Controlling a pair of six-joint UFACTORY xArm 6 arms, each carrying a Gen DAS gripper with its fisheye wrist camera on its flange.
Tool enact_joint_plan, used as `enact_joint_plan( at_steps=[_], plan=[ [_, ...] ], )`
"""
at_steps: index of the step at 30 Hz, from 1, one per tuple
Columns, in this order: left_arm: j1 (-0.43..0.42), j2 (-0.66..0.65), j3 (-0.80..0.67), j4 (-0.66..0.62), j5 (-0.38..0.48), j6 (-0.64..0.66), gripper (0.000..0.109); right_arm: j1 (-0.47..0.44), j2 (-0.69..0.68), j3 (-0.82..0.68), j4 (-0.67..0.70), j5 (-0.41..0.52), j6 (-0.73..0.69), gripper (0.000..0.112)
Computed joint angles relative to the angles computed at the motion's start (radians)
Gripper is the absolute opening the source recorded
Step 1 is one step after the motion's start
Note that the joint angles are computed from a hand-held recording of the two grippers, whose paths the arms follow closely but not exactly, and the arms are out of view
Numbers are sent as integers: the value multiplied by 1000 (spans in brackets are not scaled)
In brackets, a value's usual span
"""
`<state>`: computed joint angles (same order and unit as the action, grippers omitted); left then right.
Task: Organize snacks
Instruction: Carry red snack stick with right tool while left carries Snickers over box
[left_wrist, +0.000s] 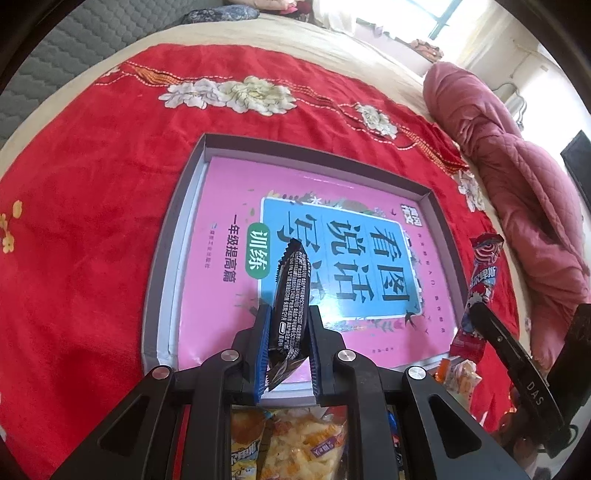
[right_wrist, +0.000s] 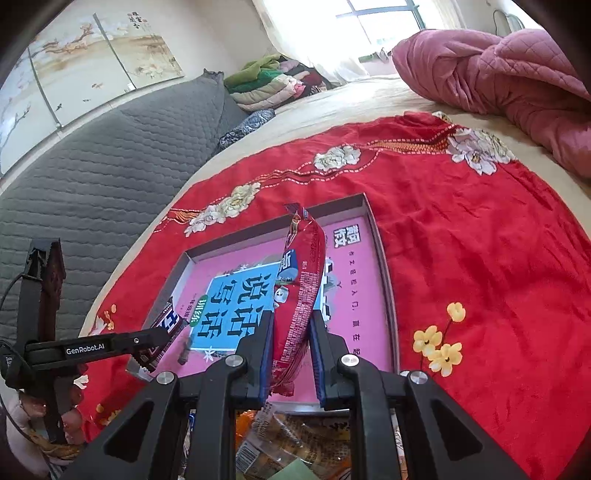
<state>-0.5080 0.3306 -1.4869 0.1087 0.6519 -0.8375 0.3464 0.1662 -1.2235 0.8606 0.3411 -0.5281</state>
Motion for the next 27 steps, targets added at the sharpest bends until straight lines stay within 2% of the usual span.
enact_joint_plan(
  at_steps=[4,13,27],
  plan=[
    [0,9,-9,2,14,-5,19,-2,21,-9,-54,-3,31,19],
    [-2,29,-33,13,58,-9,19,-18,33,-20,-36,38,32,19],
    [2,55,-58,32,63,-26,19,-28,51,-26,-114,87,102,19]
  ],
)
